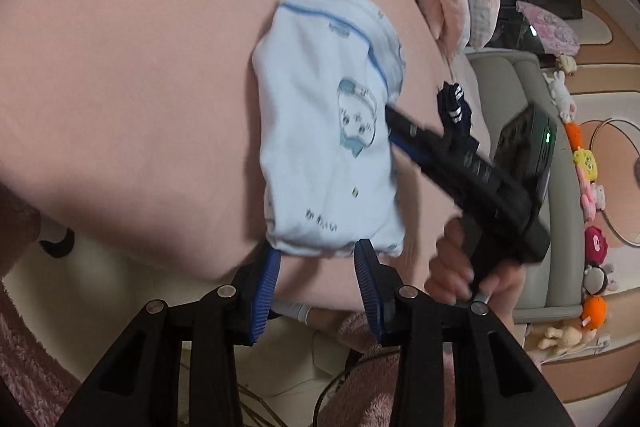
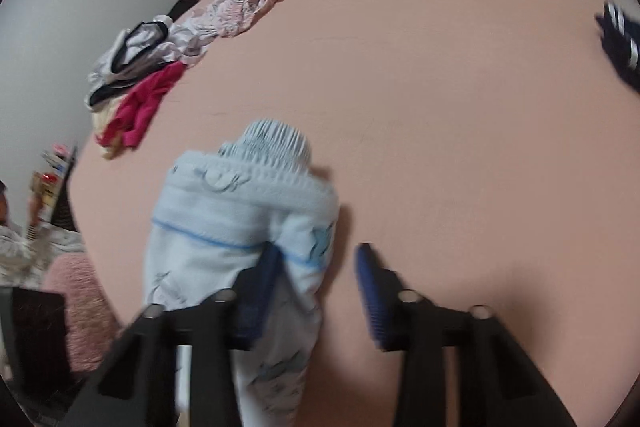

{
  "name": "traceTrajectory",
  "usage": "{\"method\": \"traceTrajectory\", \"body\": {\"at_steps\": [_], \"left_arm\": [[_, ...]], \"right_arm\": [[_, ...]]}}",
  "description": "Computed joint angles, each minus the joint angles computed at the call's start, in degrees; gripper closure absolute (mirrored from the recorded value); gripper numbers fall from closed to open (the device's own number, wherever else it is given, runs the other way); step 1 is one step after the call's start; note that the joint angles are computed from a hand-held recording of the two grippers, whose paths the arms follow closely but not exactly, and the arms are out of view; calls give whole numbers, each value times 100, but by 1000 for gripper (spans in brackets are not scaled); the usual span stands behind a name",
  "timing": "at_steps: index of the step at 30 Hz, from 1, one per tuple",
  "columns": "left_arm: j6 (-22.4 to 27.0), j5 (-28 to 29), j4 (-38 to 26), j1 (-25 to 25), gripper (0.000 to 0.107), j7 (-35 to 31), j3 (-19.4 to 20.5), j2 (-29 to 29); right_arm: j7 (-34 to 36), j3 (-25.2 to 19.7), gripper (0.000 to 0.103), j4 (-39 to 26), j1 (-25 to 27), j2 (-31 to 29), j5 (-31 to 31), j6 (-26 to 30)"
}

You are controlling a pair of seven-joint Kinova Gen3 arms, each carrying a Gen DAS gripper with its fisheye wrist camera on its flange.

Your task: Fold clothes

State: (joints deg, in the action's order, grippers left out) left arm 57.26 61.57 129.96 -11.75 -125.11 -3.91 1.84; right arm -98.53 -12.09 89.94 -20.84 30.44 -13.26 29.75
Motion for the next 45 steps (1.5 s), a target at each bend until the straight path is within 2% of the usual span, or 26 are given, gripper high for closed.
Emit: {"method": "traceTrajectory", "body": {"at_steps": [1,3,5,6,8,10,12,13,14,16,18,22,25,27,30,31,32,33,34,37,39,42,45], "left_arm": [[59,53,10,57,72,-89,-116,26],[314,198,83,128,71,-302,-422,155],[522,292,129,-22,68,-385,-463,227],[593,307,187,-220,66,-381,-385,179],[474,408,147,-504,58,-227,36,184],[376,286,94,-1000,53,20,566,121],[118,-92,-114,-1156,57,370,1012,66],[-115,-325,-120,-1112,92,405,1086,-108],[-330,-558,-119,-983,97,389,1053,-263],[-481,-1017,-373,-482,97,636,778,-368],[-276,-1450,-730,37,97,992,320,-347],[61,-2110,-1306,939,97,1234,-631,-255],[-92,-2255,-1394,925,97,1026,-896,-282],[14,-1994,-1433,715,97,752,-986,-108],[531,-1631,-1358,376,90,295,-1246,-15],[584,-1650,-1358,333,77,214,-1273,-40],[583,-1684,-1296,323,60,204,-1285,-79],[559,-1718,-1219,286,53,207,-1265,-136],[619,-1682,-1146,262,51,230,-1282,-133],[392,-1654,-1034,448,51,477,-1155,-107],[171,-1598,-950,539,51,453,-1065,-167],[-195,-1231,-834,743,51,369,-1003,-108],[-302,-840,-736,736,52,214,-966,22]], "right_arm": [[2,-121,74,142,67,-78,38,-90],[-94,-504,74,643,477,-461,240,-160],[-228,-939,71,1049,944,-798,338,-286],[-226,-1171,67,1204,1209,-917,268,-343],[-82,-1609,34,1381,1678,-976,-19,-418],[-158,-2117,32,1582,2159,-986,-12,-412],[-196,-2638,37,1812,2531,-1001,355,-523],[-257,-2903,55,1920,2717,-1052,579,-586],[-400,-3168,77,1925,2851,-997,720,-596],[-800,-3664,80,1989,3140,-976,1128,-615],[-1258,-3960,84,2161,3326,-1138,1492,-692],[-1561,-4921,86,2588,4058,-1362,1290,-826],[-1691,-5518,86,2607,4137,-1272,1206,-540],[-1900,-5569,86,2473,3739,-1301,1547,-312],[-2178,-5006,86,2281,3068,-2005,2245,-51],[-2411,-4756,84,2273,2976,-2271,2478,-63],[-2644,-4506,70,2307,2910,-2536,2711,-157],[-2877,-4240,57,2357,2913,-2733,2862,-264],[-3110,-3975,38,2370,2903,-2824,2921,-310],[-3630,-3354,36,2193,2787,-2511,3040,-346],[-3546,-3411,36,2012,2983,-2150,2995,-297],[-3167,-4048,36,1695,3566,-1511,2828,-147],[-3463,-4186,35,1542,3428,-1089,3370,-63]]}}
